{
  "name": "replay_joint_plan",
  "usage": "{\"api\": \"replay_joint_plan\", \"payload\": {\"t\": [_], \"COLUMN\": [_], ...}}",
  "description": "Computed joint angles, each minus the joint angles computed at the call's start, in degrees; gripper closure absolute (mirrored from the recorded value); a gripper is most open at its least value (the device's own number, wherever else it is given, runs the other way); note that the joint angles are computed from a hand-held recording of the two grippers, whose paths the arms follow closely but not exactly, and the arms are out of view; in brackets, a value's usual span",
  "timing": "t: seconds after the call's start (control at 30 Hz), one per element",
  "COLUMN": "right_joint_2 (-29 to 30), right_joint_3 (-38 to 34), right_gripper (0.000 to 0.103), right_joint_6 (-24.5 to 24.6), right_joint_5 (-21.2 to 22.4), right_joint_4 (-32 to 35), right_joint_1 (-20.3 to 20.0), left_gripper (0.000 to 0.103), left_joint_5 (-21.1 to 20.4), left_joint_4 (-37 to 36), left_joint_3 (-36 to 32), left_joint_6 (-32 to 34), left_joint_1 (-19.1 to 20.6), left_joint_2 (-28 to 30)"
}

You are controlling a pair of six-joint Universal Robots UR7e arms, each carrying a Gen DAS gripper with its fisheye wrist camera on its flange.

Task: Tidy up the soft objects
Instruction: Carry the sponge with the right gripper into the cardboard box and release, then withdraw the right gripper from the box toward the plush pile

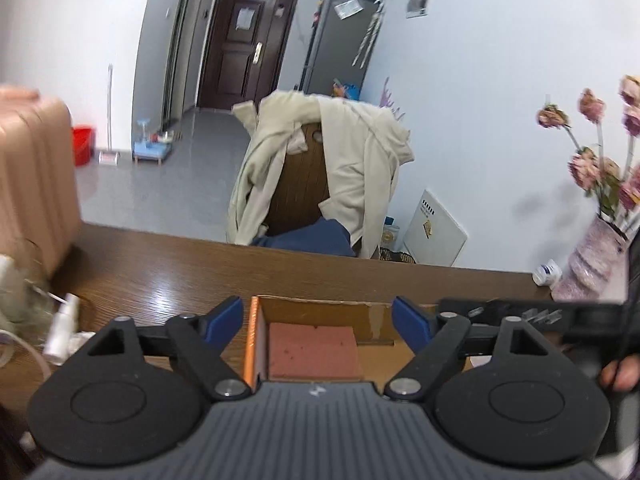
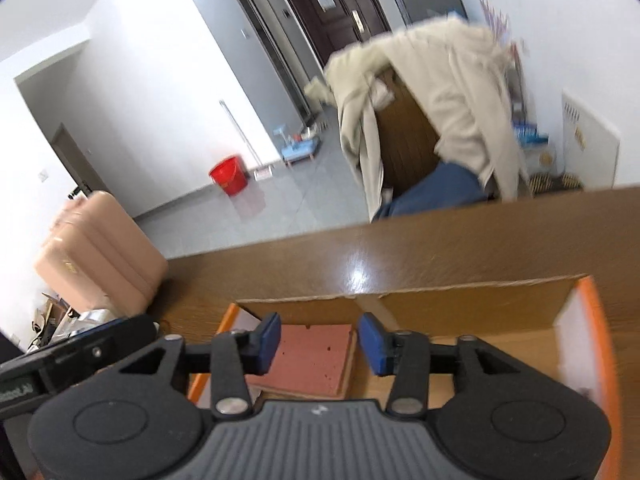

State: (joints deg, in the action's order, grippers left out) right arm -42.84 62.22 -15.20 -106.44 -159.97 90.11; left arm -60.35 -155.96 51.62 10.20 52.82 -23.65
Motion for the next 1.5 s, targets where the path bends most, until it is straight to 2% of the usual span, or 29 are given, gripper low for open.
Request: {"api": "replay_joint_plan", "payload": {"t": [0.1,0.23,0.37,0.43,0.57,0.7,0.8,1.0,1.1,1.13,1.23,1.3,1.37,1.43,1.5], "right_joint_2": [-6.3,-15.4,-23.7,-27.3,-33.1,-37.6,-40.0,-40.6,-39.7,-39.0,-33.4,-29.3,-25.9,-24.8,-24.5], "right_joint_3": [8.1,19.4,29.9,34.4,42.5,51.1,58.3,71.2,77.1,78.8,82.7,85.2,87.4,89.4,90.0], "right_gripper": [0.052,0.045,0.036,0.034,0.030,0.022,0.017,0.010,0.006,0.006,0.005,0.004,0.002,0.000,0.000], "right_joint_6": [-2.3,-3.8,-6.6,-8.0,-10.2,-13.0,-17.3,-24.5,-26.5,-27.4,-29.3,-28.7,-25.3,-22.5,-23.3], "right_joint_5": [-0.9,-0.8,-1.9,-2.9,-4.9,-7.7,-8.5,-9.3,-9.1,-8.9,-11.8,-12.9,-13.2,-11.7,-12.0], "right_joint_4": [-4.4,-10.5,-16.4,-19.4,-24.4,-32.0,-39.6,-56.2,-64.0,-66.7,-78.3,-85.3,-90.4,-91.2,-89.7], "right_joint_1": [1.3,2.8,4.7,5.7,7.5,9.6,11.0,13.5,14.0,14.0,15.2,15.9,16.2,15.3,14.9], "left_gripper": [0.016,0.003,0.000,0.000,0.000,0.000,0.000,0.000,0.000,0.000,0.000,0.000,0.000,0.000,0.000], "left_joint_5": [2.2,4.2,6.0,6.3,8.8,11.0,11.7,14.8,16.2,16.5,18.1,18.9,17.0,16.6,16.9], "left_joint_4": [-5.2,-13.0,-20.5,-21.8,-26.8,-37.4,-45.2,-60.3,-68.7,-69.9,-73.7,-74.2,-69.5,-67.7,-68.7], "left_joint_3": [9.2,21.3,32.3,36.1,44.3,54.0,61.5,76.2,83.7,85.7,91.0,93.3,94.6,94.1,93.9], "left_joint_6": [2.0,5.5,8.0,8.3,9.1,11.3,12.7,15.0,14.7,13.8,13.1,11.3,9.0,10.3,9.7], "left_joint_1": [-2.0,-5.2,-8.6,-9.9,-12.7,-15.1,-16.8,-21.7,-24.8,-25.7,-28.5,-29.8,-29.7,-29.4,-29.2], "left_joint_2": [-5.9,-13.7,-20.3,-22.9,-27.4,-31.1,-33.8,-37.7,-38.5,-38.6,-37.7,-37.1,-38.6,-38.1,-37.2]}}
